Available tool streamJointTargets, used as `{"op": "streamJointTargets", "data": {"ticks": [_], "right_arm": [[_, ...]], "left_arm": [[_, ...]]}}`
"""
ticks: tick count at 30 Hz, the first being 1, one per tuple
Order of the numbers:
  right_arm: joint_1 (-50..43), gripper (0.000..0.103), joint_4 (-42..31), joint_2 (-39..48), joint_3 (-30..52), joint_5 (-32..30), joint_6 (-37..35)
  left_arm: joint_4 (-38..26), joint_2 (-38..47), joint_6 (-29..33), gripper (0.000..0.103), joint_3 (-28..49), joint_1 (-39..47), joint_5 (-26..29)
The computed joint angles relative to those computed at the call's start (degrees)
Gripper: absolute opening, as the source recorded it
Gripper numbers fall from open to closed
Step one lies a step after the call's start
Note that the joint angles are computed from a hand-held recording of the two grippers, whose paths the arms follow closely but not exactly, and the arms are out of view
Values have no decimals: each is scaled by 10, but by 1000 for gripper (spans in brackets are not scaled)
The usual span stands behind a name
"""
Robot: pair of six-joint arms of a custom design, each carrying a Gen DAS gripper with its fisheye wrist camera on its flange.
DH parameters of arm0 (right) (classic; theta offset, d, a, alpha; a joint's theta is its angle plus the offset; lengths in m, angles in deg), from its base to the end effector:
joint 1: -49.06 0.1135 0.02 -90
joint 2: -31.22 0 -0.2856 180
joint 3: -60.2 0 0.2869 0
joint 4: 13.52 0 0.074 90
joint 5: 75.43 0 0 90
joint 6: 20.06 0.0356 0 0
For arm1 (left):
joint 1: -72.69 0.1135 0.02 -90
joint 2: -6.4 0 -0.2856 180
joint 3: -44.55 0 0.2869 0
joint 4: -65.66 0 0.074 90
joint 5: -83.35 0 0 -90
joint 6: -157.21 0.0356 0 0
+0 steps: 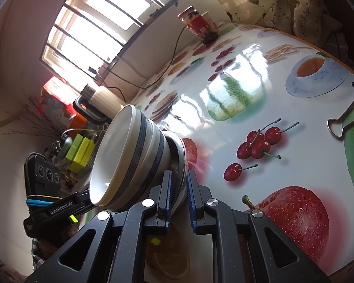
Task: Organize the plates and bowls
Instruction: 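Lift the nested bowl stack with both grippers and carry it toward the cream plates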
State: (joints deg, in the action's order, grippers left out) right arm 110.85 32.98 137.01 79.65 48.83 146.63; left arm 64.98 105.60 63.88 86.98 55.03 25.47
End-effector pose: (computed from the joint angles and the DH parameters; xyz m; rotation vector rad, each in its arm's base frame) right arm 0.1100 0.1628 0.0358 0.5990 2.1371 0.7213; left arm 0.2600 -0.1027 0.0676 0.5320 2.5093 -0.8595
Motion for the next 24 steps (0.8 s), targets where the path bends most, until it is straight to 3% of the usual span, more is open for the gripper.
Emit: {"op": "streamJointTargets", "data": {"ticks": [24], "right_arm": [[-11, 13, 5, 6, 1, -11, -7]], "left_arm": [[1, -6, 3, 9, -2, 0, -8]]}}
